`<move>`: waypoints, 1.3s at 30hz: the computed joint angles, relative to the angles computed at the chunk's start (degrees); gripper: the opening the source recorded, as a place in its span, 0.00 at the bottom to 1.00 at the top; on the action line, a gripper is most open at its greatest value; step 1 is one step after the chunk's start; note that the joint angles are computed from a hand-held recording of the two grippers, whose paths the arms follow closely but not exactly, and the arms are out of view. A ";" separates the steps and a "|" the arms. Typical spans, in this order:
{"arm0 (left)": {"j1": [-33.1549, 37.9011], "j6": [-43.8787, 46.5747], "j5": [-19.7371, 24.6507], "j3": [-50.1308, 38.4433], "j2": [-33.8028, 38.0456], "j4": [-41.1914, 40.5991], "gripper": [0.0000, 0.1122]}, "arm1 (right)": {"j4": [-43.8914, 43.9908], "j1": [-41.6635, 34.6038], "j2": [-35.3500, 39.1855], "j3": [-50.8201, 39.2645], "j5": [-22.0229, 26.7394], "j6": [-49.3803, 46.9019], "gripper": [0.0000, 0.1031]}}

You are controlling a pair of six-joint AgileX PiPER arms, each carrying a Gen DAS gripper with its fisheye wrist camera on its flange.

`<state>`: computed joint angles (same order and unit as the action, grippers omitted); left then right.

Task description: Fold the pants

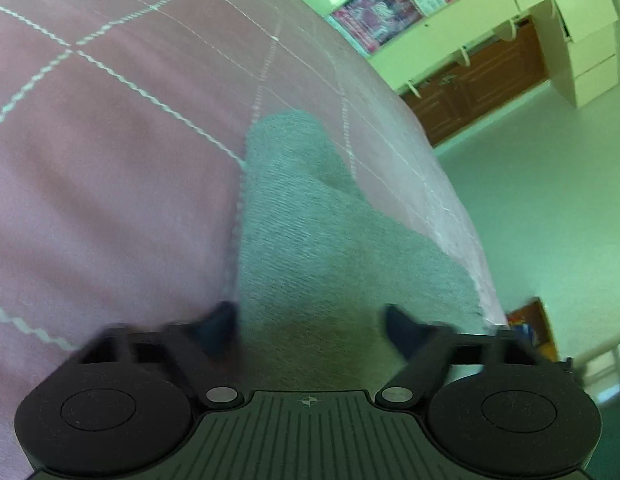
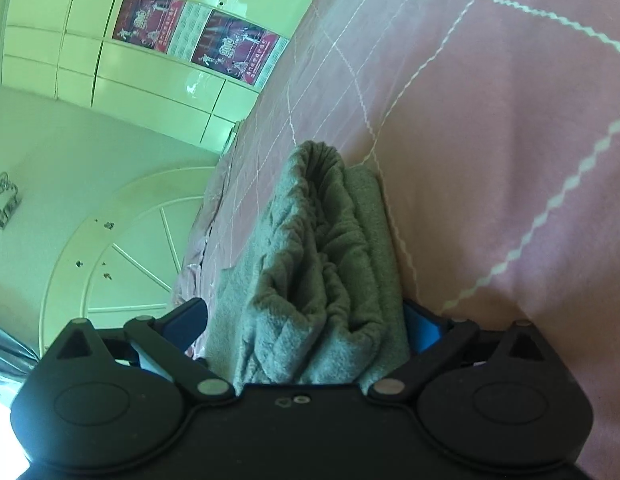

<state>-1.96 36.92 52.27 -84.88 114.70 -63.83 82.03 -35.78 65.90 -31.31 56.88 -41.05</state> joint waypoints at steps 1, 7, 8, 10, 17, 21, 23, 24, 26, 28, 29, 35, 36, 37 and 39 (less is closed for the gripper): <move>0.56 0.46 0.49 0.57 0.65 -2.30 0.49 | 0.30 -0.29 0.14 0.11 0.35 -0.22 0.92; 1.47 3.67 3.68 -0.30 3.65 -7.20 0.50 | -0.40 -0.81 2.67 -1.32 2.04 -0.84 0.88; 1.56 3.71 4.33 -0.92 4.49 -7.89 0.50 | -0.76 -0.11 2.87 -1.93 1.57 -0.42 0.87; 2.55 3.08 6.60 -2.64 6.33 -8.93 0.50 | -2.41 1.11 3.46 -3.51 0.79 0.42 0.80; 0.86 -1.27 9.07 -9.51 11.25 -7.97 0.50 | -4.05 0.71 9.91 -7.48 4.34 0.94 0.57; -1.62 -3.51 7.35 -12.12 12.62 -7.63 0.49 | -3.52 2.19 12.85 -9.39 3.90 1.76 0.59; -2.06 -2.33 7.16 -10.95 12.18 -9.22 0.47 | -4.71 3.76 11.82 -10.06 2.60 3.07 0.53; -2.27 -1.37 7.69 -10.21 12.19 -10.52 0.39 | -4.12 3.75 11.23 -9.69 3.19 2.44 0.49; -1.26 2.70 8.78 -5.61 11.37 -15.50 0.29 | -2.19 2.12 9.62 -8.20 5.77 0.86 0.43; 0.59 8.96 11.79 0.87 10.60 -24.08 0.25 | -1.93 1.00 7.63 -7.79 8.50 0.08 0.39; 0.87 11.28 12.72 3.17 9.98 -26.95 0.25 | -2.12 0.77 6.79 -7.98 9.68 -0.22 0.39; 0.89 14.80 14.45 4.05 8.83 -35.48 0.25 | -3.28 4.92 8.76 -17.98 10.20 4.09 0.38; 0.96 13.39 14.06 1.45 9.49 -35.38 0.25 | -2.99 6.36 10.73 -20.71 9.61 4.83 0.38; 1.08 11.37 13.56 -2.20 10.56 -34.82 0.25 | -2.84 7.81 13.13 -23.84 9.00 5.23 0.38; 1.64 6.63 12.21 -11.78 14.22 -32.24 0.25 | -2.06 10.69 18.84 -30.64 7.84 5.85 0.38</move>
